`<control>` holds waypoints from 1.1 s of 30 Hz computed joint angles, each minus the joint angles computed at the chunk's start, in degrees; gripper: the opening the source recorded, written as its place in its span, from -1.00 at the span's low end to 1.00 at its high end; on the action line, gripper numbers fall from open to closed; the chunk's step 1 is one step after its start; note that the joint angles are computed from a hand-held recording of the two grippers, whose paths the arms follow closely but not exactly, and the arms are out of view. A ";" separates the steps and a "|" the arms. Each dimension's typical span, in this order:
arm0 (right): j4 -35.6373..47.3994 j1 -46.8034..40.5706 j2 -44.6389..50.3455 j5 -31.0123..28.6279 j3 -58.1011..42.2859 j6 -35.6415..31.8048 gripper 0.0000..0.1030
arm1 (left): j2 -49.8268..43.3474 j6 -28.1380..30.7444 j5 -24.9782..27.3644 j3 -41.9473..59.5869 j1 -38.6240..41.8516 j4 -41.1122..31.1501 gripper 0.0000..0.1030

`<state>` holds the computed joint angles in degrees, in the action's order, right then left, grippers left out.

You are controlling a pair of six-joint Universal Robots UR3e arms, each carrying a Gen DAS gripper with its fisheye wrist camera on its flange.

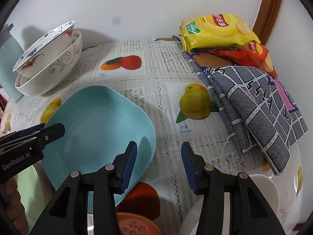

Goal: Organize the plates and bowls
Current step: 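Move both grippers to the rim of the light-blue square plate, then close both grippers on the light-blue plate rim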

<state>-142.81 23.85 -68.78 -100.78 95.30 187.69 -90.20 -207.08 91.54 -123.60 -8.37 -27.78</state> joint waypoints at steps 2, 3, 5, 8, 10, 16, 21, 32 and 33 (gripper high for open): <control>0.41 0.34 0.52 -0.70 -0.60 0.20 -0.06 | -0.10 0.54 -0.39 0.14 0.04 -0.14 -0.40; 0.70 0.52 0.83 -1.14 -1.01 0.29 -0.06 | -0.12 0.90 -0.74 0.16 0.11 -0.19 -0.47; 0.55 1.23 1.52 -2.93 -1.69 0.36 -0.17 | -0.52 1.65 -0.91 0.62 -0.10 -0.75 -0.65; 0.31 1.00 1.55 -2.37 -1.68 -0.53 -0.60 | -0.51 2.07 -1.29 0.57 -0.03 -0.54 -0.79; 1.37 0.92 1.99 -1.78 -2.42 -1.13 -0.60 | -0.34 2.42 -1.38 0.78 -0.23 -0.87 -0.81; 4.22 1.17 3.18 -0.50 -4.90 -0.52 -0.48 | 2.43 2.51 -1.50 -0.66 1.64 -2.66 -0.81; 5.06 1.39 4.43 1.51 -6.24 0.93 -0.47 | 1.85 3.27 -2.55 -0.56 1.87 -3.19 -0.67; -2.10 -0.24 1.46 5.74 -0.51 2.10 -0.78 | 4.29 2.51 -2.69 -2.49 2.31 -0.04 -0.78; -2.35 -0.97 0.30 7.10 0.45 2.25 -0.78 | 5.26 2.52 -2.55 -2.46 2.17 -0.50 -0.79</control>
